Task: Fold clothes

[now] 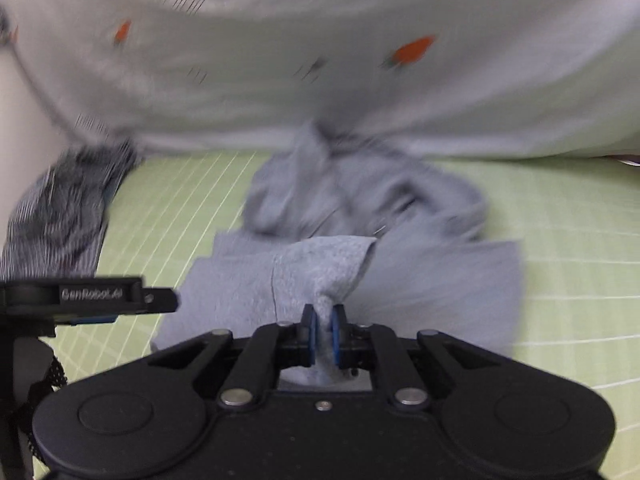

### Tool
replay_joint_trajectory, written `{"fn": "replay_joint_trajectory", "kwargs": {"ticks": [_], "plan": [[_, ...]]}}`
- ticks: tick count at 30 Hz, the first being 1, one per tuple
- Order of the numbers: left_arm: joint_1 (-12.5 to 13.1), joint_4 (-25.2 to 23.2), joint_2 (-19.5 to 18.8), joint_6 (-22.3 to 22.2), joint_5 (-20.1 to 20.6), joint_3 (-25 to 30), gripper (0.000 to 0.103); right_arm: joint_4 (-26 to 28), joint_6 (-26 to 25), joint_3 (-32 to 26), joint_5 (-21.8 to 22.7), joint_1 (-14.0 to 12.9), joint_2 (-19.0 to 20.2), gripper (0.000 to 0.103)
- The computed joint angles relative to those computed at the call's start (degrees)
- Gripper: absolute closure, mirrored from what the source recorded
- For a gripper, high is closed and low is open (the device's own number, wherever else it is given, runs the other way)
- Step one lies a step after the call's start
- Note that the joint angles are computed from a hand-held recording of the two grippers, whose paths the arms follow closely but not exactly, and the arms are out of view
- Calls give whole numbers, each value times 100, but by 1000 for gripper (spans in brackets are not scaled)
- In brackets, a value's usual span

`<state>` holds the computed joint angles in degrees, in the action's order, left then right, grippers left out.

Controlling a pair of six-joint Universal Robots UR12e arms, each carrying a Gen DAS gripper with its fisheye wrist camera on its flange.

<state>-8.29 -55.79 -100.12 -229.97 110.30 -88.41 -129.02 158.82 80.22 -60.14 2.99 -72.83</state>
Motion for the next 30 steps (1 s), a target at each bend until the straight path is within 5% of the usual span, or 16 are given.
{"fn": "replay_joint_trajectory", "kwargs": {"ticks": [5,8,12,17,19,30], "plan": [[-45,-215,-209,289,-1,249,15,22,414,-242,-820,-105,175,90],[-51,-367,-305,308,-147,320,15,158,661,-348,-1412,-84,297,68],[-58,-623,-411,296,-245,387,15,219,714,-332,-1350,-107,382,42],[-21,-1164,-567,218,-523,517,15,561,468,-374,-1593,-51,533,36],[-1,-1153,-554,107,-595,485,15,610,476,-431,-1619,-54,573,27],[21,-679,-511,327,-300,647,13,93,628,-479,-1557,-134,582,15]]}}
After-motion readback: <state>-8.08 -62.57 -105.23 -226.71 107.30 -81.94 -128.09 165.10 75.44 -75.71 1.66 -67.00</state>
